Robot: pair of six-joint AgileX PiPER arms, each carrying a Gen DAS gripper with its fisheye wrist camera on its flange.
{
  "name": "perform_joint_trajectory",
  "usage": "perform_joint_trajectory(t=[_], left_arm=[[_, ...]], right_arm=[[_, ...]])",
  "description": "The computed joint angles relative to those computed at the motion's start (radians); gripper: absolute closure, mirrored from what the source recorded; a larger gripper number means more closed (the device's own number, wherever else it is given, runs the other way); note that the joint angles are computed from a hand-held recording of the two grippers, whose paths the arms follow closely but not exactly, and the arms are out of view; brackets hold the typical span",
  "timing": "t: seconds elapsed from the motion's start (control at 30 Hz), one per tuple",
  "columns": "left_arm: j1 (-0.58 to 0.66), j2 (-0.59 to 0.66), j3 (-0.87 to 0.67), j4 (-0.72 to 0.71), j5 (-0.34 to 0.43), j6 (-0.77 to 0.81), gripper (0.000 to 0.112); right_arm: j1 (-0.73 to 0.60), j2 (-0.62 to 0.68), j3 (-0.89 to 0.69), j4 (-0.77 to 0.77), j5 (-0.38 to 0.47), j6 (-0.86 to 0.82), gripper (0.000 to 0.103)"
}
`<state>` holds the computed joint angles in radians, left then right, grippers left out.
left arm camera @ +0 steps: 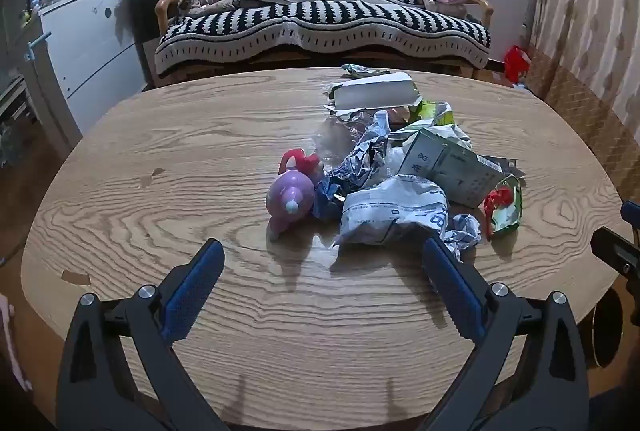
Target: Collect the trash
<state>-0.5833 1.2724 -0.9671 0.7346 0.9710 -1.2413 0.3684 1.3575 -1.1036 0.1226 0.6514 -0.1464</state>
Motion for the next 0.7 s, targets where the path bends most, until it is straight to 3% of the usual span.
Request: perform_joint_trajectory(t=[0.7], left_arm=[[-0.015, -0.003, 0.002, 0.006, 0.019, 0.003, 0.016]], right_arm=[[-0.023, -0.004, 0.005, 0.042, -0.002, -0.032, 0.006]])
